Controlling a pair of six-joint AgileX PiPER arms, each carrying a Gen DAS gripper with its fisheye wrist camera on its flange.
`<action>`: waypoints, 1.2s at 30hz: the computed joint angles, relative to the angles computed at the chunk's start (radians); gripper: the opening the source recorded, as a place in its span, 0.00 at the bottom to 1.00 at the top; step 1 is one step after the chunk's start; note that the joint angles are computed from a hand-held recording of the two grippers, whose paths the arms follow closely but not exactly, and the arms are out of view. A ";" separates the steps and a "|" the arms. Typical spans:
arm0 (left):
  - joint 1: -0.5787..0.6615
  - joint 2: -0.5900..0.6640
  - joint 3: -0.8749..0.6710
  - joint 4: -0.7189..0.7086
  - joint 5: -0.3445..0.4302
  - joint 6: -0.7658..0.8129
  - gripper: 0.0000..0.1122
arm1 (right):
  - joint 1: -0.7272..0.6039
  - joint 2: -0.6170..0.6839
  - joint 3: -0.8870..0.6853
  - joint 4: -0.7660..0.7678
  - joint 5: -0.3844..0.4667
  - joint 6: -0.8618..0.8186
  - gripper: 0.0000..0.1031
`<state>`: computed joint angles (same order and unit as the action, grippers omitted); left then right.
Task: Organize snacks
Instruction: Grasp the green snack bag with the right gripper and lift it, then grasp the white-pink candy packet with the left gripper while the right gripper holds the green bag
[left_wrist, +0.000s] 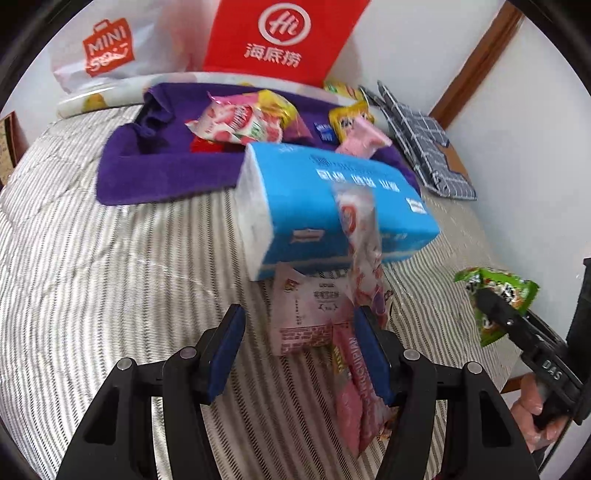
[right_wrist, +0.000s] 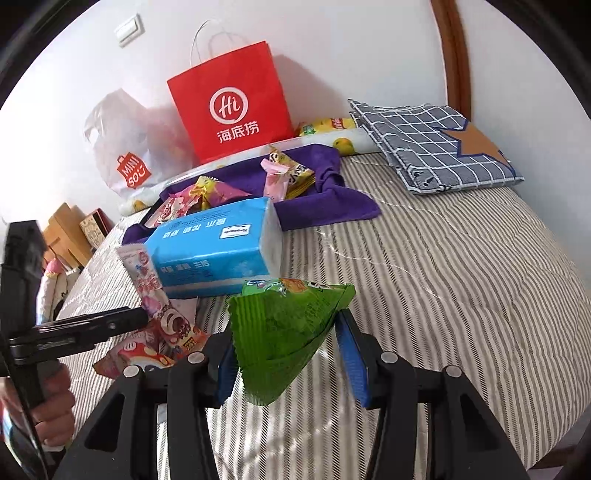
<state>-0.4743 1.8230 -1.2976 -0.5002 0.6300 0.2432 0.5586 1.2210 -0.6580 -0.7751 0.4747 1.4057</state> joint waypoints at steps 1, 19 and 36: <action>-0.004 0.007 -0.008 0.010 0.003 -0.006 0.54 | 0.000 -0.007 0.008 -0.006 -0.003 0.006 0.45; -0.099 0.039 -0.045 0.279 -0.047 -0.240 0.40 | -0.012 0.014 0.036 -0.029 -0.056 0.018 0.45; 0.014 0.025 -0.007 -0.038 -0.006 0.012 0.44 | 0.033 0.085 -0.020 -0.038 -0.028 0.011 0.46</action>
<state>-0.4599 1.8482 -1.3046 -0.5383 0.6240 0.2552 0.5912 1.3063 -0.6780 -0.8129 0.4465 1.4172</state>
